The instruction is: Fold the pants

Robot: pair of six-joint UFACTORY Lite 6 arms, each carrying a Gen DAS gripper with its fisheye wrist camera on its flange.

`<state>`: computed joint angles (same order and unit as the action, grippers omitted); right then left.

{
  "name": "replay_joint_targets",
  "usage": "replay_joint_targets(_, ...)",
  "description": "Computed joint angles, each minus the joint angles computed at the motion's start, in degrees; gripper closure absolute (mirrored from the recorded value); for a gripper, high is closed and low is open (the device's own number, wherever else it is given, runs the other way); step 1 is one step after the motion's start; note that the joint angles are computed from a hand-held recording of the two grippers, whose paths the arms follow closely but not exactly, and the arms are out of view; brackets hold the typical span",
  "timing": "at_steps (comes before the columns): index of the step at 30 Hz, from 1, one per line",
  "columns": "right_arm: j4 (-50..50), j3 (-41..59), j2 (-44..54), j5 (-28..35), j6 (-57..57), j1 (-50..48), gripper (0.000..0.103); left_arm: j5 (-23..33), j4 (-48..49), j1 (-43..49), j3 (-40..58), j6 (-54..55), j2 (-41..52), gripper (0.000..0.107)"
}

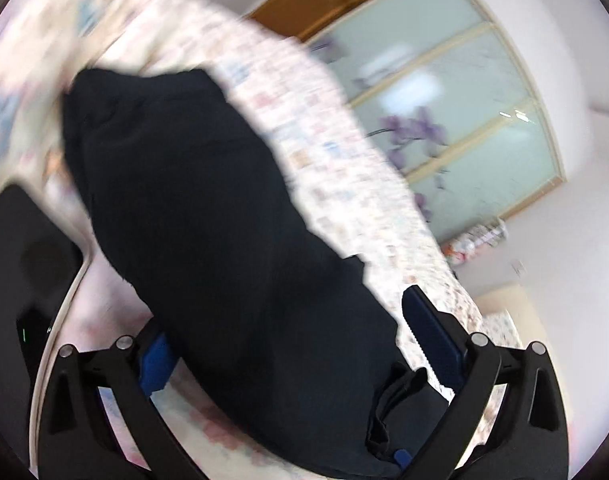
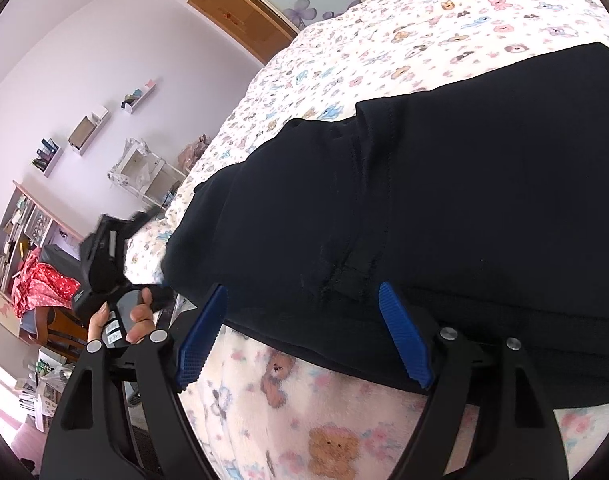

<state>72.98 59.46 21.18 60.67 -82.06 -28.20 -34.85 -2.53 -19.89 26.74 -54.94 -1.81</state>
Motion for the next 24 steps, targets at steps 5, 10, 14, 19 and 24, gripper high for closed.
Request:
replay_joint_targets(5,0.23,-1.04,-1.04,0.19,-0.48,-0.4,0.023,-3.62,9.34,5.4,-1.44,-13.61,3.23,0.007)
replay_joint_targets(10,6.97,-8.59,-11.43,-10.25,-12.56,0.96,0.025,-4.36,9.4,7.45,-1.72,-15.12,3.82,0.008)
replay_joint_targets(14,14.26,-17.27,-21.23,-24.56,-28.96,9.75,0.039,-1.65,0.52,3.17,0.75,-7.21,4.41,0.008)
replay_joint_targets(19,16.12,-17.77,-20.29,-30.26,-30.21,13.91,0.044,-1.01,-3.64,1.61,3.53,-2.27,6.47,0.009)
replay_joint_targets(24,12.45,-15.21,-18.18,-24.89,-23.06,9.04,0.044,-6.09,3.35,5.61,1.77,-10.26,8.21,0.014)
